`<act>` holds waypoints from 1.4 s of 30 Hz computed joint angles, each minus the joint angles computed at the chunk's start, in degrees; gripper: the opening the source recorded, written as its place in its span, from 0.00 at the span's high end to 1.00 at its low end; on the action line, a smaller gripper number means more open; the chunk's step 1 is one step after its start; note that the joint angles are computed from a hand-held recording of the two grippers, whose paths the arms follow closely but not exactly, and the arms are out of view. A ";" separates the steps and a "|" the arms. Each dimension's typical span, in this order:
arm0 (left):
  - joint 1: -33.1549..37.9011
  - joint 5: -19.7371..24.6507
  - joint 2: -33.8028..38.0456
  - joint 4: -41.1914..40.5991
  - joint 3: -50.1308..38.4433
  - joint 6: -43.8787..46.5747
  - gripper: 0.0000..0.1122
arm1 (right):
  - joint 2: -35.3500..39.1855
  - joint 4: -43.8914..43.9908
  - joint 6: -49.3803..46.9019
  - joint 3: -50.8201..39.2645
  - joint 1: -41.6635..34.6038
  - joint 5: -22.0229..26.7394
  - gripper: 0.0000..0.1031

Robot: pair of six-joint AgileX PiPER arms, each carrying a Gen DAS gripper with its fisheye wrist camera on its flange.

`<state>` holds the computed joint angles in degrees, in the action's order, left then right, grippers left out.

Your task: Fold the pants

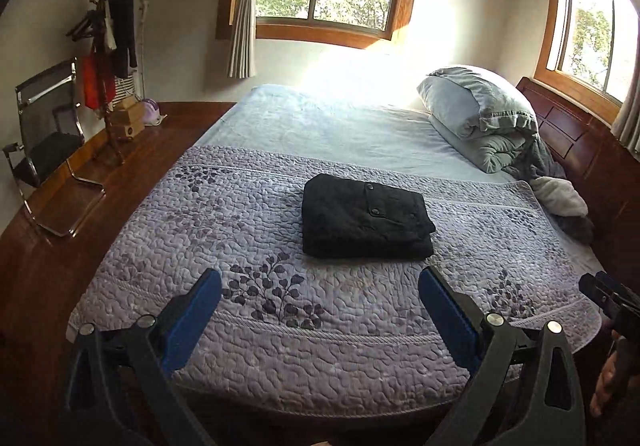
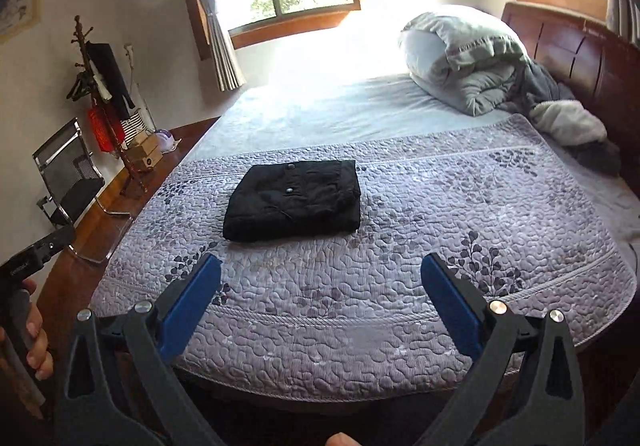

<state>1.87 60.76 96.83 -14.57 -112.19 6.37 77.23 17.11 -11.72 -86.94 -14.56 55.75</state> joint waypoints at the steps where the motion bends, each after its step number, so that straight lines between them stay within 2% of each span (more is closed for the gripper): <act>1: -0.46 0.29 -1.81 0.84 1.30 -0.10 0.11 | -2.01 -1.86 0.80 0.57 1.35 -0.01 0.03; 4: -2.37 -0.72 -7.55 5.50 5.56 -3.42 0.11 | -6.71 -7.09 3.90 0.56 5.59 1.86 0.03; 6: -3.08 0.30 -10.20 6.90 6.88 -4.85 0.11 | -8.53 -7.23 4.70 -0.56 6.98 4.67 0.03; 10: -3.74 1.87 -15.09 5.82 9.87 -4.28 0.11 | -11.50 -9.83 8.21 -2.22 11.16 8.71 0.03; 14: -6.23 1.68 -19.53 9.14 12.87 -5.80 0.11 | -13.81 -12.50 10.02 -2.26 14.92 9.84 0.03; 17: -5.88 2.62 -21.57 6.77 13.95 -4.66 0.11 | -13.71 -12.66 10.71 -3.67 15.78 10.85 0.03; 19: -6.19 2.68 -22.76 6.77 14.79 -5.47 0.11 | -13.81 -15.91 13.35 -3.97 18.31 10.21 0.03; 23: -7.19 2.67 -24.13 7.64 15.91 -6.37 0.11 | -13.59 -23.72 18.86 -3.60 24.10 9.83 0.03; 29: -9.11 1.99 -24.55 10.49 16.08 -7.24 0.11 | -12.87 -26.25 21.65 -2.91 26.57 10.80 0.03; 32: -8.21 1.92 -23.88 8.97 15.22 -6.48 0.11 | -12.80 -28.43 22.71 -2.64 27.26 10.38 0.03; 37: -7.58 2.26 -22.25 6.88 14.08 -4.74 0.11 | -12.15 -27.29 21.07 -2.67 24.97 9.42 0.03; 42: -8.37 2.28 -20.99 8.08 12.99 -5.40 0.11 | -11.49 -25.81 19.96 -2.61 24.27 9.06 0.03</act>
<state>-6.50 63.03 75.84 -6.49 -99.20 0.97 65.74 -8.70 8.24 -89.55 9.70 64.82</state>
